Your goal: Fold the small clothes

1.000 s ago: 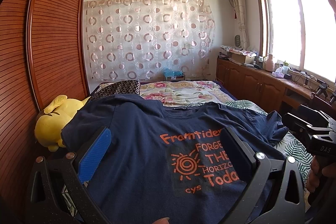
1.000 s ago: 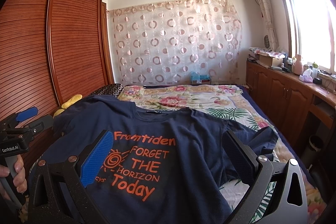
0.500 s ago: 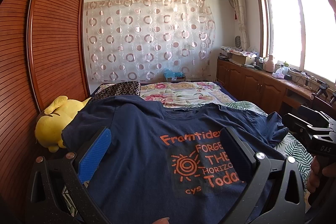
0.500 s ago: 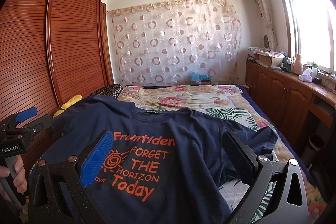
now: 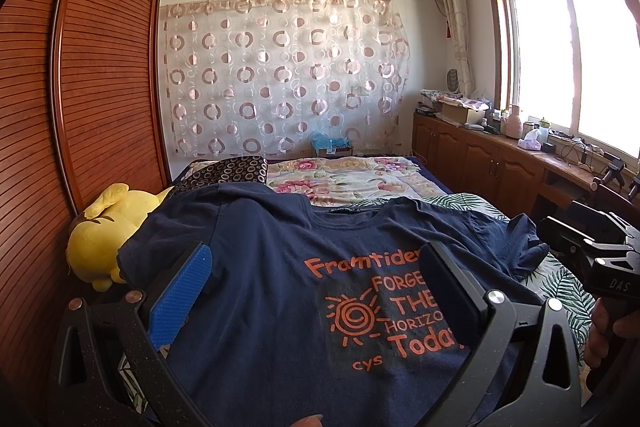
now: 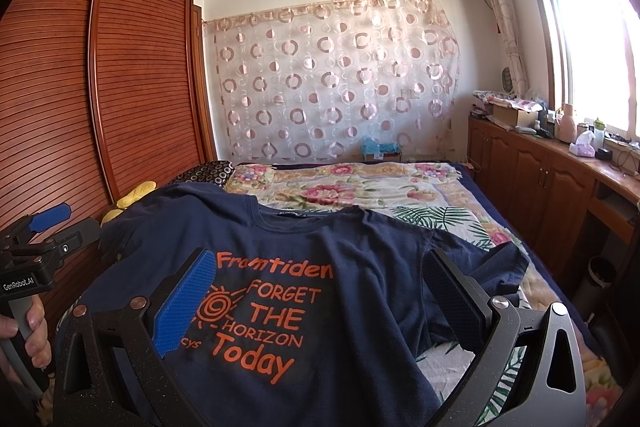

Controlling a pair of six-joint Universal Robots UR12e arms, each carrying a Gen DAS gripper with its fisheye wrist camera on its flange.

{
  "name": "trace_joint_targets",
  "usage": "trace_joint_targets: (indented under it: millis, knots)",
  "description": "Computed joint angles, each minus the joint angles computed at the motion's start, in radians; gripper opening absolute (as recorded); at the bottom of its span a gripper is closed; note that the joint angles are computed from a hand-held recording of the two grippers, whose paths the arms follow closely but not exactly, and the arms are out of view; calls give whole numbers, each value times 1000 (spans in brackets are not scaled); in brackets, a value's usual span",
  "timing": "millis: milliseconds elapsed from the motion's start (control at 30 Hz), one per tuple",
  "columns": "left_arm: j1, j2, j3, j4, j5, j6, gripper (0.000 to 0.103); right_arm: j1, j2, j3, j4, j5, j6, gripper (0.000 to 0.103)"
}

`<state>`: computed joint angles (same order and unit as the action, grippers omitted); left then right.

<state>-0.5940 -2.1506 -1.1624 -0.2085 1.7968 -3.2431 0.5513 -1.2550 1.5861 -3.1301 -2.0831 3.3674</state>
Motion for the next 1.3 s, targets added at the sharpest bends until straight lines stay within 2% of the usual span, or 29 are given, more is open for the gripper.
trace_joint_targets:
  millis: [800,1300]
  knots:
    - [2,1,6,-10,-2,-1,103,-1,1,-1,13,2,4,103]
    - [42,-6,5,-80,24,-20,103,-36,3,-10,77,120,17,103]
